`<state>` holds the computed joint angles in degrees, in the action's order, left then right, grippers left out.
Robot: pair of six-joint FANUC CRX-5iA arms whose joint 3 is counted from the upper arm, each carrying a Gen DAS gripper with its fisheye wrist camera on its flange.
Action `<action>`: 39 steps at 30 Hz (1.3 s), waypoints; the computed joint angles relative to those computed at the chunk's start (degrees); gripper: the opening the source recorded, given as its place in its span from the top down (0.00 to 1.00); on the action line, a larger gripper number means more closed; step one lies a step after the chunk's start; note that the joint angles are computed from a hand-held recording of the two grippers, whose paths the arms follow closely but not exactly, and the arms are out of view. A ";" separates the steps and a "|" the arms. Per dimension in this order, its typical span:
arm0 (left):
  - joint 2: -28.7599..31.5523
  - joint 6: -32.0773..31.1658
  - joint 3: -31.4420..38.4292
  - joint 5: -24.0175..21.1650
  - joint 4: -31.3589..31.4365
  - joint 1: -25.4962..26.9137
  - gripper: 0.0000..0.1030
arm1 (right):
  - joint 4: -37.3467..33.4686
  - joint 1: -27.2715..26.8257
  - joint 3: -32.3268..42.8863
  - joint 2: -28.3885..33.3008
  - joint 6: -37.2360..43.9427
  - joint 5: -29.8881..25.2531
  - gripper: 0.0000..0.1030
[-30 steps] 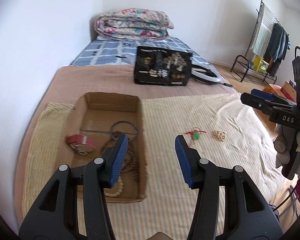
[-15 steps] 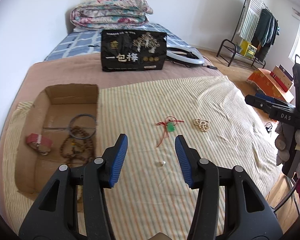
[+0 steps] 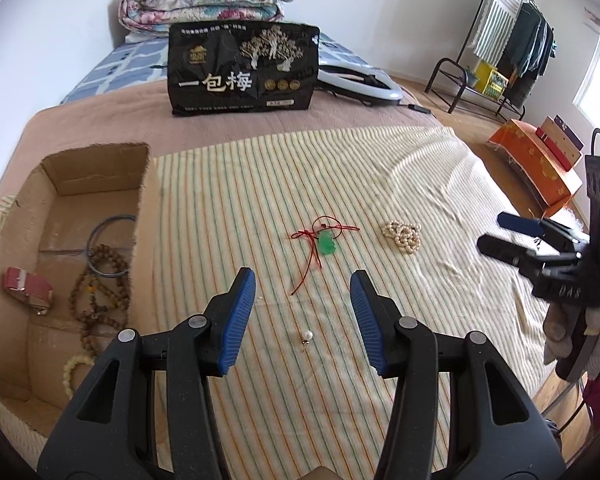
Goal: Organize jewelry
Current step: 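Close the right tool on the pearl necklace while the left grasps the green jade pendant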
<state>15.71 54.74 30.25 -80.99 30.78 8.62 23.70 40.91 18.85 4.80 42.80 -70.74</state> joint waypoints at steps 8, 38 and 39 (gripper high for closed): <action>2.53 0.58 1.24 -0.43 -0.73 -2.50 0.51 | -6.35 -0.80 1.49 2.73 4.18 0.15 0.31; 11.69 5.45 8.61 -0.08 -5.04 -8.41 0.67 | -9.68 -4.59 4.91 9.48 4.26 4.14 0.51; 11.68 5.56 8.63 0.34 -5.47 -8.55 0.70 | -9.29 -4.44 4.72 9.43 4.27 4.11 0.51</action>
<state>27.39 60.30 38.88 -80.65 25.31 0.07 14.40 36.47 23.57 14.23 47.07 -66.62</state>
